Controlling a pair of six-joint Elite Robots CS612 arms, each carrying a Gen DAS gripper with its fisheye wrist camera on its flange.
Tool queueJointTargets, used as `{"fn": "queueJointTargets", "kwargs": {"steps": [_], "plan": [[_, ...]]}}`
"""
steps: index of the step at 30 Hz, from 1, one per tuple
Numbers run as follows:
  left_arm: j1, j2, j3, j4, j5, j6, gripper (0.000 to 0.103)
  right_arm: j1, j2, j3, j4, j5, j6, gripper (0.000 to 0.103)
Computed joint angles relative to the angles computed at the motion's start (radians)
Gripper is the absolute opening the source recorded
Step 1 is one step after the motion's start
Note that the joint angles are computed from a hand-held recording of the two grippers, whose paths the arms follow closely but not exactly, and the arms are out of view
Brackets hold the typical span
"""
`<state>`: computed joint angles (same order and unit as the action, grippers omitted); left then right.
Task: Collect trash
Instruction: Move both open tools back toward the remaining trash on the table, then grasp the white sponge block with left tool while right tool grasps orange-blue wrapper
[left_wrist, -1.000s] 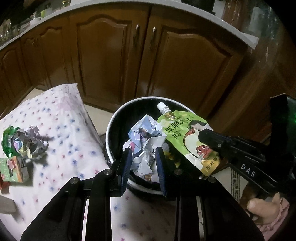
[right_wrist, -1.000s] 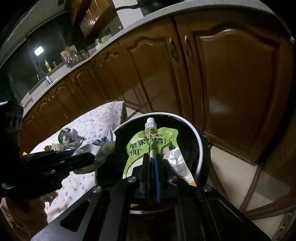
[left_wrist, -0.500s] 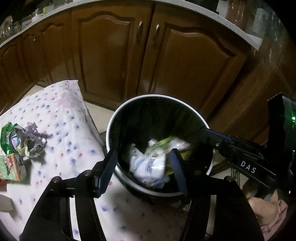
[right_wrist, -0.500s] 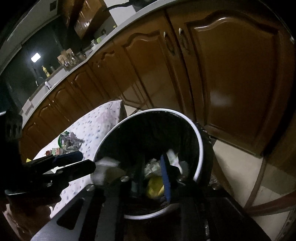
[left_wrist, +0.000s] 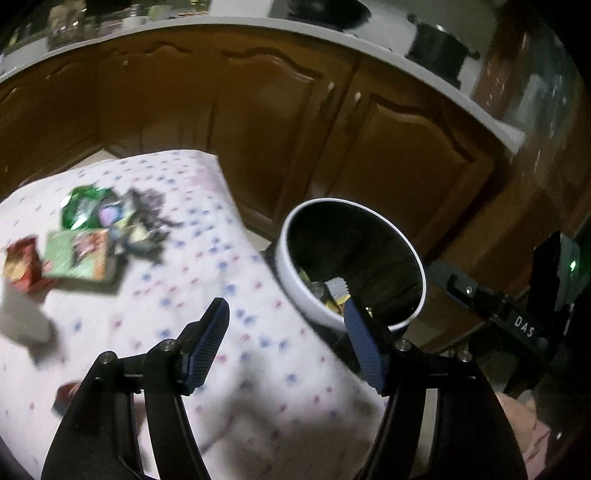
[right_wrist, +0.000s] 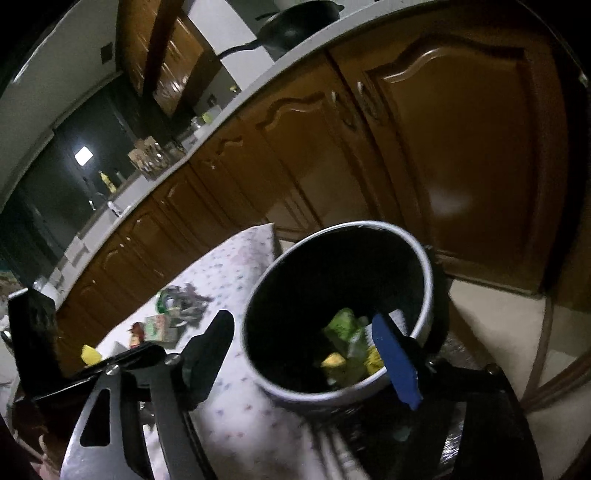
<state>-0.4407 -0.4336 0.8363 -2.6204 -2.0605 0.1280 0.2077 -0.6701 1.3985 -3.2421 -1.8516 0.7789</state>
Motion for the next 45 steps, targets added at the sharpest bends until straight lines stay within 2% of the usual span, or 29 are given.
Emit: {"fn": "queueJointTargets", "kwargs": {"steps": [5, 9, 15, 20, 30, 39, 45], "plan": [[0.034, -0.029, 0.067, -0.070, -0.005, -0.063, 0.067, 0.023, 0.013, -0.023, 0.000, 0.005, 0.001, 0.086], [0.061, -0.041, 0.101, -0.104, -0.005, -0.109, 0.067, 0.041, 0.028, -0.049, 0.014, 0.018, -0.001, 0.086], [0.101, -0.056, 0.145, -0.167, 0.018, -0.176, 0.067, 0.063, 0.058, -0.101, 0.044, 0.070, -0.020, 0.086], [0.126, -0.054, 0.153, -0.183, 0.046, -0.226, 0.067, 0.083, 0.092, -0.161, 0.092, 0.125, -0.037, 0.086], [0.164, -0.042, 0.151, -0.187, 0.096, -0.285, 0.067, 0.117, 0.173, -0.319, 0.217, 0.243, -0.119, 0.085], [0.178, -0.002, 0.087, -0.125, 0.154, -0.288, 0.067, 0.125, 0.246, -0.467, 0.300, 0.333, -0.169, 0.085], [0.179, 0.026, 0.036, -0.072, 0.164, -0.268, 0.067, 0.126, 0.309, -0.585, 0.378, 0.394, -0.200, 0.080]]}}
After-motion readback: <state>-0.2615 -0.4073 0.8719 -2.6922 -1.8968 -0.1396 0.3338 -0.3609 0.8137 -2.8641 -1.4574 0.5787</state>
